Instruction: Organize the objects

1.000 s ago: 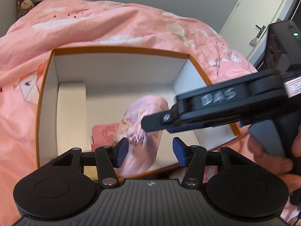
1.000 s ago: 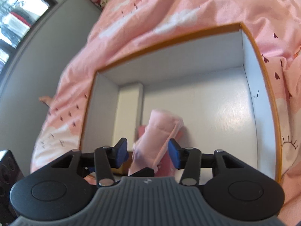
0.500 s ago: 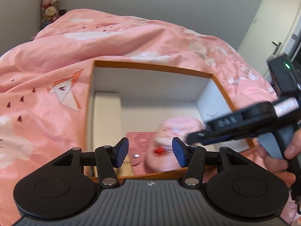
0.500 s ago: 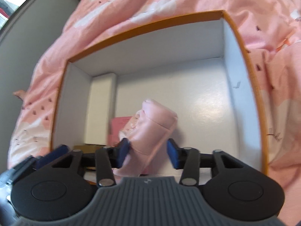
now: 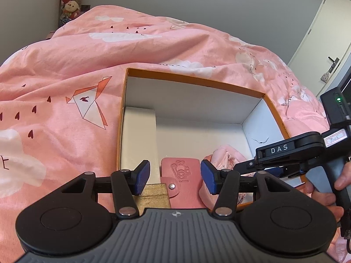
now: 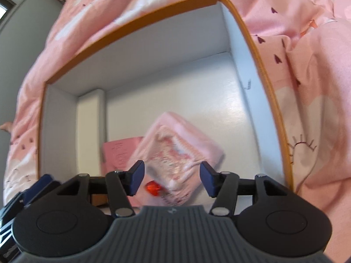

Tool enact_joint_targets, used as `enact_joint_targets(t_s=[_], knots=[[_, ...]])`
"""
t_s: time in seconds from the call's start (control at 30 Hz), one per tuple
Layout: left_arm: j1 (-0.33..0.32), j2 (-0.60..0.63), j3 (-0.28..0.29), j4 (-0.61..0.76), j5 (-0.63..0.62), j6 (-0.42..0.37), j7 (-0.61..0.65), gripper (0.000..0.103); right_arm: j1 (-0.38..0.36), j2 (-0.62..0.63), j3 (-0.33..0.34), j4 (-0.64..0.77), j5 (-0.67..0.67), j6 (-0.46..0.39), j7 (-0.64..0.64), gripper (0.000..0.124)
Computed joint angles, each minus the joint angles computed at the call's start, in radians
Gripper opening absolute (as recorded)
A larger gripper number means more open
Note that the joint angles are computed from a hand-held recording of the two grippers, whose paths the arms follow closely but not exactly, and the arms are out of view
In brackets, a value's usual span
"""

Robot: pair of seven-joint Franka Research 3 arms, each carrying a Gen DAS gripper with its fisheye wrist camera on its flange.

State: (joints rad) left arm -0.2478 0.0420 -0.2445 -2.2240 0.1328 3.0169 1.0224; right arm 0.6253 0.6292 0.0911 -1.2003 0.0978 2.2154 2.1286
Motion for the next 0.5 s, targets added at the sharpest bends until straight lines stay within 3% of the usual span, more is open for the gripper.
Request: enact_joint_targets(t_s=[0.13, 0.5], knots=[[0.001, 0.01, -0.003, 0.012, -0.012, -0.01, 0.013, 0.061, -0.021, 0.065, 0.012, 0.096, 0.05, -0.093, 0.021, 0.061], [0.003, 0.019, -0.001, 0.025, 0.001, -0.012, 0.005, 0.061, 0.005, 0.141, -0.015, 0.212, 0.025, -0.151, 0.066, 0.065]])
